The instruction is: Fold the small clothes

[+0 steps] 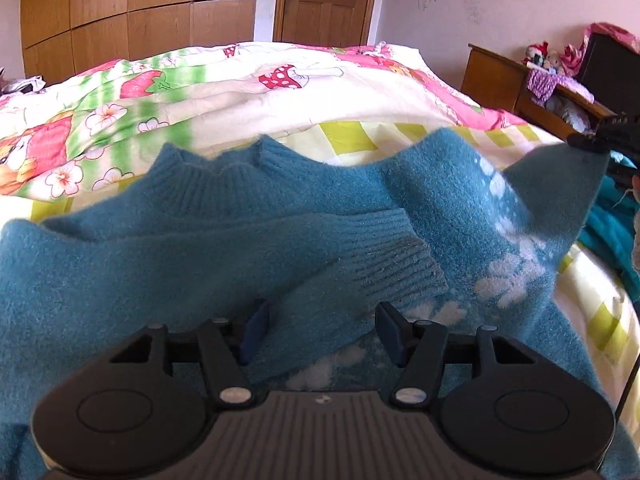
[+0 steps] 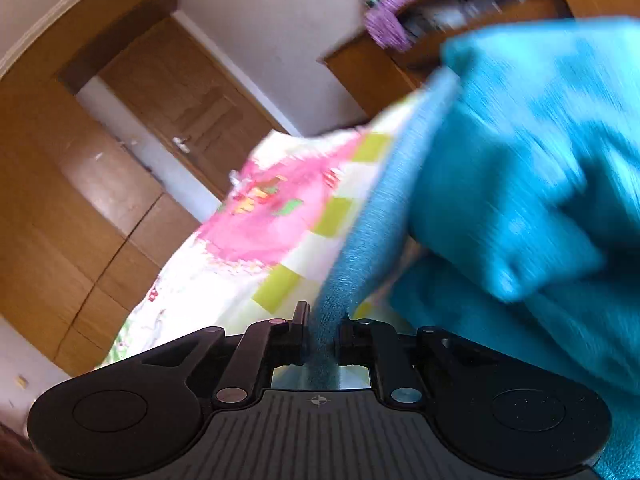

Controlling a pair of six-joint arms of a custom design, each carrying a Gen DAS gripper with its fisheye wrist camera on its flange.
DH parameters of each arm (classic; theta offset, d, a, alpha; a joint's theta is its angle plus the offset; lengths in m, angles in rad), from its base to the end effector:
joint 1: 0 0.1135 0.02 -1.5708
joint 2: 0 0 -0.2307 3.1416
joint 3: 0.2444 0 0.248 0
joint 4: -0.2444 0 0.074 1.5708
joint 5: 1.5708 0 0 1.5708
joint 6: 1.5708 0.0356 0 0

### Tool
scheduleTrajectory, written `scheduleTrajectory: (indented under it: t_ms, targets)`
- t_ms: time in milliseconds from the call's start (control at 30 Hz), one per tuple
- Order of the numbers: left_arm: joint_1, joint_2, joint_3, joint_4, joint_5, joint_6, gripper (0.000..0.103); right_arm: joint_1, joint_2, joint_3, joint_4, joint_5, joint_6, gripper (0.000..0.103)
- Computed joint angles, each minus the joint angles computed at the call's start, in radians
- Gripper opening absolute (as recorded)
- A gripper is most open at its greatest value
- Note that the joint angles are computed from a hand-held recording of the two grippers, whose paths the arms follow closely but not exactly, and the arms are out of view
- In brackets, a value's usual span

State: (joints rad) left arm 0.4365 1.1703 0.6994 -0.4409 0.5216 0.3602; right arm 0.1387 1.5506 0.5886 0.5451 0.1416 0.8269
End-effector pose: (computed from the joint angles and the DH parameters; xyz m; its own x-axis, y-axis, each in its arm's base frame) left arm 0.2213 0.0837 0.1873 -0.7022 0.0096 -0.7119 0.1683 0.9738 -0.1528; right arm 0.2999 0.0368 0.1368 -0.2782 0.6967 -0.6612 0.2890 0.7172 0.6341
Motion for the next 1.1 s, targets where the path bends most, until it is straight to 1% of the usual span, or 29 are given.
scheduleTrajectory:
  t_ms: [33, 67, 133, 167, 200, 267, 333, 367, 433, 467, 533, 567, 633, 667, 733, 767, 800, 867, 900, 933, 967, 1000, 1033, 1100]
  targets:
    - [0.040, -0.014, -0.003, -0.019, 0.037, 0.004, 0.070, 0.074, -0.055, 0.002, 0.004, 0.080, -0.125, 0.012]
    - [0.093, -0.032, -0.007, -0.044, 0.081, 0.017, 0.070, 0.153, -0.093, 0.007, 0.024, 0.133, -0.260, 0.012]
    - [0.201, -0.053, -0.004, -0.110, 0.149, 0.073, 0.070, 0.312, -0.114, 0.026, 0.068, 0.199, -0.493, 0.012]
    - [0.267, -0.060, 0.002, -0.155, 0.178, 0.124, 0.070, 0.414, -0.101, 0.038, 0.102, 0.212, -0.636, 0.012]
    - [0.330, -0.062, 0.007, -0.196, 0.204, 0.179, 0.070, 0.494, -0.081, 0.050, 0.111, 0.195, -0.753, 0.012]
    - [0.468, -0.041, 0.028, -0.287, 0.238, 0.315, 0.070, 0.641, -0.008, 0.070, 0.110, 0.170, -0.932, 0.011]
    - [0.582, -0.004, 0.044, -0.363, 0.251, 0.430, 0.070, 0.749, 0.103, 0.117, 0.068, 0.191, -1.053, 0.011]
    - [0.630, 0.018, 0.051, -0.396, 0.256, 0.478, 0.070, 0.792, 0.172, 0.154, 0.038, 0.221, -1.079, 0.010]
    - [0.724, 0.062, 0.057, -0.458, 0.283, 0.563, 0.070, 0.840, 0.257, 0.211, -0.025, 0.250, -1.039, 0.013]
    - [0.760, 0.069, 0.050, -0.474, 0.301, 0.590, 0.070, 0.854, 0.274, 0.220, -0.035, 0.263, -1.030, 0.018]
    - [0.791, 0.063, 0.033, -0.478, 0.329, 0.600, 0.070, 0.904, 0.257, 0.205, -0.062, 0.315, -1.042, 0.022]
    - [0.796, 0.058, 0.024, -0.470, 0.342, 0.591, 0.070, 0.895, 0.241, 0.214, -0.095, 0.303, -1.047, 0.025]
    - [0.798, 0.071, 0.024, -0.464, 0.359, 0.586, 0.070, 0.893, 0.205, 0.226, -0.165, 0.292, -1.038, 0.028]
    - [0.803, 0.088, 0.034, -0.472, 0.366, 0.599, 0.070, 0.911, 0.186, 0.229, -0.189, 0.317, -1.037, 0.029]
    - [0.814, 0.129, 0.057, -0.481, 0.378, 0.613, 0.070, 0.916, 0.201, 0.253, -0.164, 0.349, -1.080, 0.029]
    - [0.826, 0.157, 0.073, -0.493, 0.386, 0.623, 0.070, 0.912, 0.221, 0.279, -0.159, 0.349, -1.102, 0.031]
    - [0.834, 0.174, 0.082, -0.503, 0.392, 0.629, 0.070, 0.918, 0.235, 0.299, -0.162, 0.353, -1.114, 0.037]
    - [0.874, 0.200, 0.097, -0.551, 0.406, 0.683, 0.070, 0.927, 0.301, 0.367, -0.162, 0.342, -1.145, 0.037]
    - [0.883, 0.207, 0.098, -0.553, 0.407, 0.694, 0.069, 0.934, 0.332, 0.400, -0.165, 0.329, -1.165, 0.038]
    - [0.885, 0.211, 0.096, -0.553, 0.410, 0.706, 0.069, 0.944, 0.361, 0.430, -0.167, 0.328, -1.183, 0.039]
    - [0.883, 0.209, 0.092, -0.551, 0.412, 0.708, 0.069, 0.956, 0.401, 0.472, -0.166, 0.345, -1.212, 0.048]
    - [0.885, 0.210, 0.090, -0.550, 0.414, 0.715, 0.069, 0.961, 0.432, 0.501, -0.154, 0.351, -1.233, 0.042]
    - [0.885, 0.212, 0.091, -0.551, 0.420, 0.721, 0.069, 0.963, 0.457, 0.536, -0.169, 0.356, -1.231, 0.041]
    - [0.894, 0.246, 0.115, -0.575, 0.435, 0.728, 0.069, 0.947, 0.465, 0.612, -0.280, 0.319, -1.126, 0.012]
